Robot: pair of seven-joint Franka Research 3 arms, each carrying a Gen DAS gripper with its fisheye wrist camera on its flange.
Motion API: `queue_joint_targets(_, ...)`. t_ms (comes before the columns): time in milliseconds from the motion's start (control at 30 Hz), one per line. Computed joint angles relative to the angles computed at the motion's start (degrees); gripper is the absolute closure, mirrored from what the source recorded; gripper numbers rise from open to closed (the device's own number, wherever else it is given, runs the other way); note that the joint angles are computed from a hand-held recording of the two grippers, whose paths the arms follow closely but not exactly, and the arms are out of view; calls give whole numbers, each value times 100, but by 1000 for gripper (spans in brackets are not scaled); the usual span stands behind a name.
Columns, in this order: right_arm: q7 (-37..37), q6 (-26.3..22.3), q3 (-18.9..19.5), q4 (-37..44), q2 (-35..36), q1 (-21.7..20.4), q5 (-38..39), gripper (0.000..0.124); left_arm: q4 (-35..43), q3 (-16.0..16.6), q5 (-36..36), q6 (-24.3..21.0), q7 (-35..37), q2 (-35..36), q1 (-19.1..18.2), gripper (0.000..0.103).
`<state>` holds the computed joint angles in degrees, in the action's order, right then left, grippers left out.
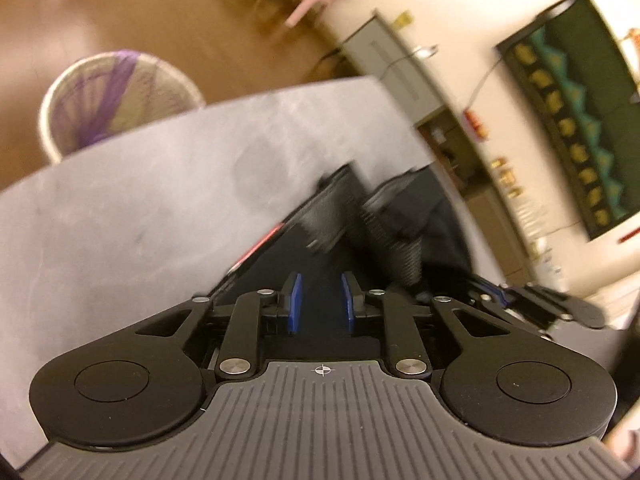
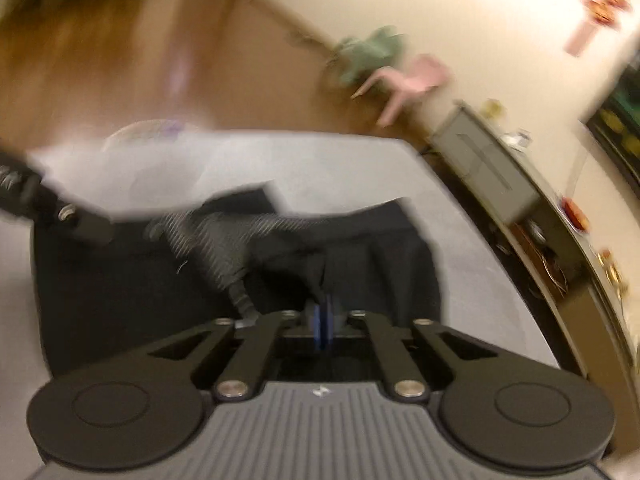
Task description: Fold clothes
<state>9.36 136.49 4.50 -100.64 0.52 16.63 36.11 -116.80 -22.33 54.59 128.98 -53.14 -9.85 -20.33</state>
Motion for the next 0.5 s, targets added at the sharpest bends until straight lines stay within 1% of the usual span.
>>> queue_joint_targets(33,52,-202,-69,77,-37,-76,394,122,-87,31,272,250,-143,-80,52,92)
queue_joint_targets(100,-304,-769,-279,-68,-349,-273,1319,122,-266,101,975,945,-560,-225,237,85)
queue_joint_targets(133,-438,-957,-366,-150,-460,-335,1532,122,-311,123,1286,1247,-771,-252,337,84)
queue_joint_targets(233,-876,-811,-530,-650,-836,-418,2025,122,-236,162,2000,1942,-1283,-131,563,79)
queue_joint_targets(300,-899,-713,-602,-763,-927,-417,2321,122,-58,204,2430,2409,-1593,96,625,71)
queue_joint_targets(367,-863,-558,-643,-808,-948,-409,2638,122,89,258,2104,2506,-1229,295,538,70)
queue_joint_targets(433,-603,-488,-699,-707,-919,-441,2884,122,143,319,1669,2574,-843,411,451,71)
queue_joint_targets(500,-173,-547,-745,-427,-740,-494,3070,122,218,390,795,2490,72,540,340,74)
